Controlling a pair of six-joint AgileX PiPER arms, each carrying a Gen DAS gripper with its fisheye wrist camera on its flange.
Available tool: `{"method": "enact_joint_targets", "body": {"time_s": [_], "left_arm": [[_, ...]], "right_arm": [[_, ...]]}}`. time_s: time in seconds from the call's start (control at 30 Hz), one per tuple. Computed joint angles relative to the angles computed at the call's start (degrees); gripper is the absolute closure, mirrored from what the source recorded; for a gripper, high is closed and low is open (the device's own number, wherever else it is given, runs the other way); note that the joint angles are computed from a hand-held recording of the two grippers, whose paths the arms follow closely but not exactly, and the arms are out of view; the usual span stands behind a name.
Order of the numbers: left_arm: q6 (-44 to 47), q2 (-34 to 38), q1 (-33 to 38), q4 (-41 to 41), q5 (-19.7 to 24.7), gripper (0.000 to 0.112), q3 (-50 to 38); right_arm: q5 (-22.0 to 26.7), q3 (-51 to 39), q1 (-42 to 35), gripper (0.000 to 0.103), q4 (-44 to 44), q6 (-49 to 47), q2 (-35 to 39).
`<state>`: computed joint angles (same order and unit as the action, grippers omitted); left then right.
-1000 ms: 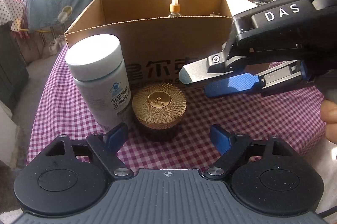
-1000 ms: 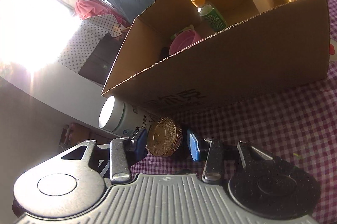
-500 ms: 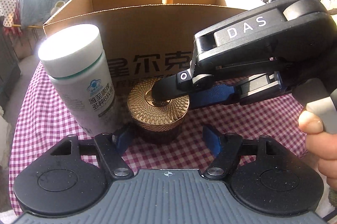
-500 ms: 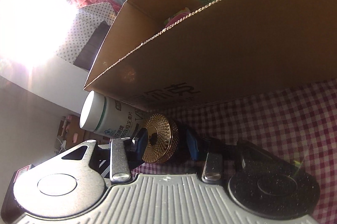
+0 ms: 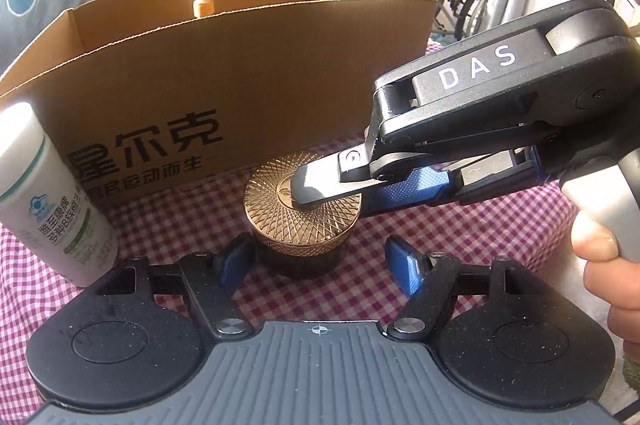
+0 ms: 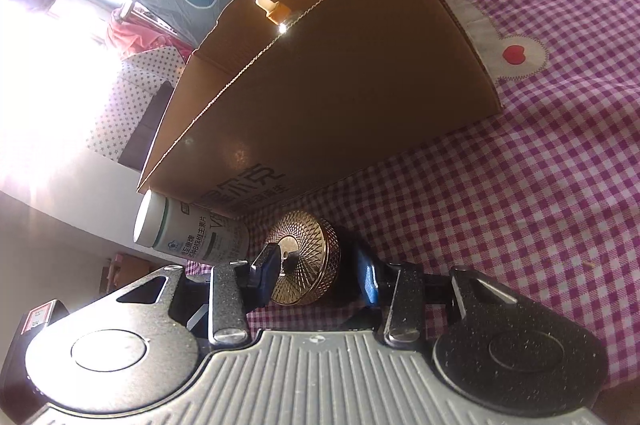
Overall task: Organize rigid objects
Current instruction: 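Lift the gold jar into the box and open the right tool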
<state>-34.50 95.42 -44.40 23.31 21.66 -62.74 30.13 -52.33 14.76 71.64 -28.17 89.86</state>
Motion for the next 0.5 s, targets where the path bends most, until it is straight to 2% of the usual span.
{"method": "enact_joint_targets", "body": {"time_s": [0.13, 0.4, 0.5], "left_arm": [[-0.1, 0.6, -1.4, 0.4, 0.4, 0.041, -0.9], [1.0, 1.9, -1.4, 0.1, 1.1, 0.041, -2.7], [-2.0, 1.7, -2.2, 3.6, 1.4, 0.041, -2.2]], "right_arm": [[0.9, 3.1, -2.9, 0.059, 2.2, -2.7, -2.1], [6.8, 7.2, -10.0, 0.059, 2.9, -6.2, -5.9], [6.7, 7.6, -10.0, 0.059, 4.0, -6.8, -5.9]]}}
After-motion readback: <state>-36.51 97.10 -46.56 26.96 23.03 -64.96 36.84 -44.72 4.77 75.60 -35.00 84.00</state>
